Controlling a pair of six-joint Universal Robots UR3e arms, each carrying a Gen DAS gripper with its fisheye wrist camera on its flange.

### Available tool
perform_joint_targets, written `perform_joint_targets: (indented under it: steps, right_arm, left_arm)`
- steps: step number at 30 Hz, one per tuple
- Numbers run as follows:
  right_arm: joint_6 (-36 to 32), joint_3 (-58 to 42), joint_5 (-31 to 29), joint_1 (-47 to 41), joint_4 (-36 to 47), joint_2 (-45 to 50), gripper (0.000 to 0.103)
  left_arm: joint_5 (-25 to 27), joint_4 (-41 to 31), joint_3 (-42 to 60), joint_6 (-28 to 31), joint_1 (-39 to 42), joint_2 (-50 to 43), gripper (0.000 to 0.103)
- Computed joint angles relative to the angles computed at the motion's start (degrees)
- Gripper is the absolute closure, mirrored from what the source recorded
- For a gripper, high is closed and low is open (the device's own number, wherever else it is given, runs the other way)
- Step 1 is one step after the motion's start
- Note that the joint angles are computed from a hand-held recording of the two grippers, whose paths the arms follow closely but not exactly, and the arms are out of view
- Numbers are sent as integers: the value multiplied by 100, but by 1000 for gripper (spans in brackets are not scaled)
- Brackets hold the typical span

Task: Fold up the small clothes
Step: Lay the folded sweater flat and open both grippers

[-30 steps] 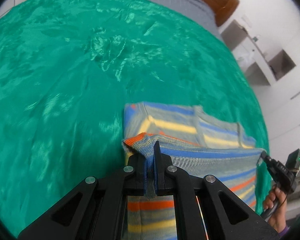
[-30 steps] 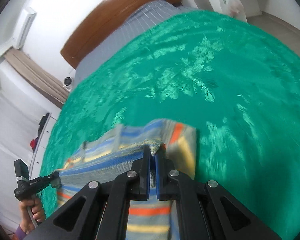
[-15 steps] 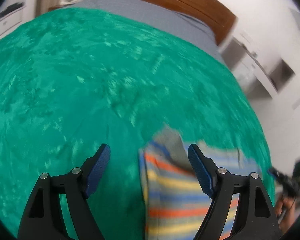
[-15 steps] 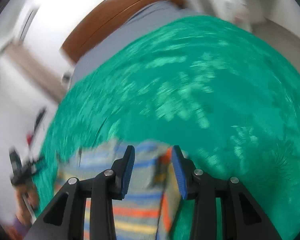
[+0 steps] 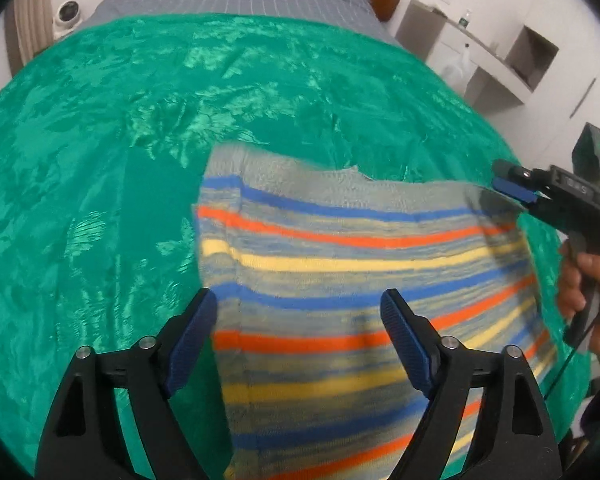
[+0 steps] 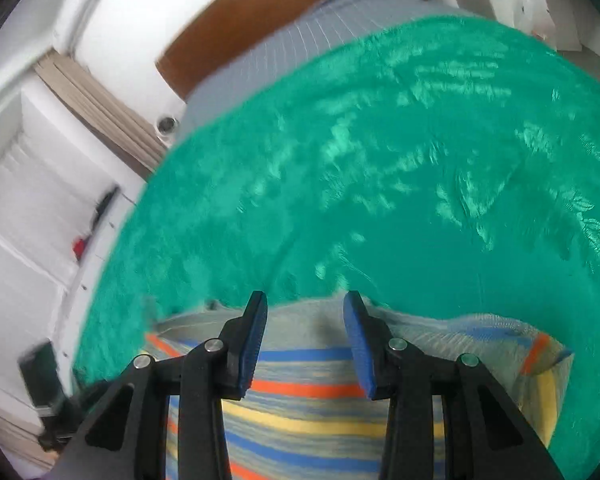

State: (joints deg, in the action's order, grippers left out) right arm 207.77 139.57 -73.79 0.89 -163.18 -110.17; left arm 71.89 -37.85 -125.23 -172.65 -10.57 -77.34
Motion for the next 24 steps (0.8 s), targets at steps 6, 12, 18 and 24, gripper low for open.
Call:
perform_joint_targets:
  steps: [6,12,18,24]
  right_arm:
    - [-585,-63,-873,1914,1445,-652,60]
    - [779,791,-2458,3969,2054,-1259,60]
    - [1868,877,-2895,4547,2689,-1782,61]
    - [4116,-350,-4216,6637,3947,-1208,46]
  left_arm:
    - [470,-24,-1253,565,72,1181,16]
    - [1234,-595,-2205,739,143,2764,16]
    - [1589,-955,-2114,329,-77,3060,20]
    - [1995,-2407,-1771,63,-381,4542,19]
